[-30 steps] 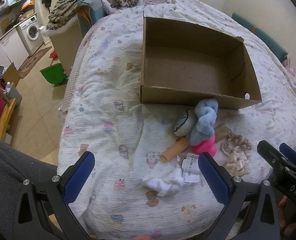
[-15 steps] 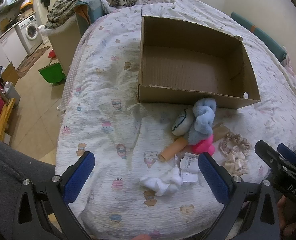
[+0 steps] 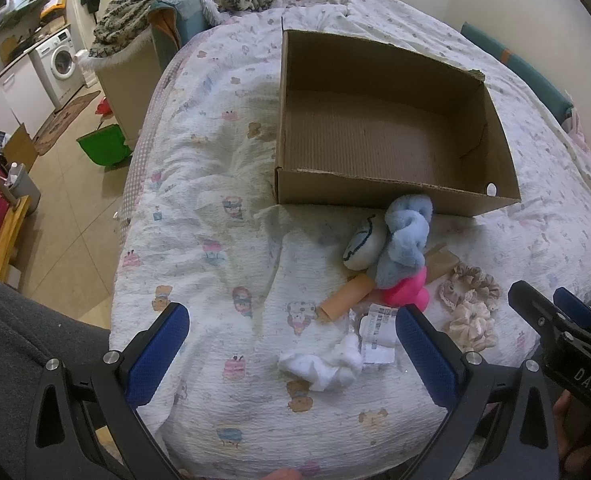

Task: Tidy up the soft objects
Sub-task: 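Grasp the cream scrunchie with the right gripper while the left gripper grasps the white sock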

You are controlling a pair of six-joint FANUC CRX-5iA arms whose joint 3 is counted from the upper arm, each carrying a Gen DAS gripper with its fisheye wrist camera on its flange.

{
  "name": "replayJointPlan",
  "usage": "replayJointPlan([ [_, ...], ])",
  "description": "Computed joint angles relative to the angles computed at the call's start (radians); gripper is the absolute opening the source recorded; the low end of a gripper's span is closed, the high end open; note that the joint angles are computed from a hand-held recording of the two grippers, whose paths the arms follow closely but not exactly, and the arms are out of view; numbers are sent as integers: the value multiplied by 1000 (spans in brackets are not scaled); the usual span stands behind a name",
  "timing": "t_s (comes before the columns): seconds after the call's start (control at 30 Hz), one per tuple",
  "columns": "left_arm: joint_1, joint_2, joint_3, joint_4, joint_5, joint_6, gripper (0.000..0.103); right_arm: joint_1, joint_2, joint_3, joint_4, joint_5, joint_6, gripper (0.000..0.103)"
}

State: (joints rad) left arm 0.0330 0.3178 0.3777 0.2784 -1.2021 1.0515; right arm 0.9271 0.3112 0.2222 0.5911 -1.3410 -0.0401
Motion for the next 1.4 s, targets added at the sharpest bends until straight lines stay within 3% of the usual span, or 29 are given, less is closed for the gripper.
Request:
replayJointPlan([
  [0.1,1,14,18,-5,-27,7,103,-13,-17,-13,-48,43,-3,103],
  [0.33,16,69,98,-39,-97,113,103,-85,-111,-103,-302,265,-47,103],
  [0.4,18,81,113,-42,-113,127,103,-105,-126,-122,-379,320,-42,86],
  [0.53,24,105,140,-34,-143,149,103,-132,-117,-117,-465,358,-27,79],
  [0.6,26,114,152,-34,-156,163,103,-140,-103,-100,-486,355,-7,66],
  [0.7,28,130,170,-32,-177,175,103,-151,-86,-76,-532,341,31,31],
  [0.8,30,143,185,-37,-196,185,102,-143,-82,-66,-517,349,49,20],
  [1.03,27,162,197,-14,-243,150,96,-95,-130,-149,-335,504,13,18],
  [1.2,4,189,215,-35,-311,108,75,-90,-139,-159,-302,504,-17,18],
  [1.33,-11,241,255,-33,-410,91,74,-96,-146,-172,-296,517,-34,18],
  [1.4,-20,245,254,-41,-421,76,72,-92,-156,-189,-292,521,-41,18],
])
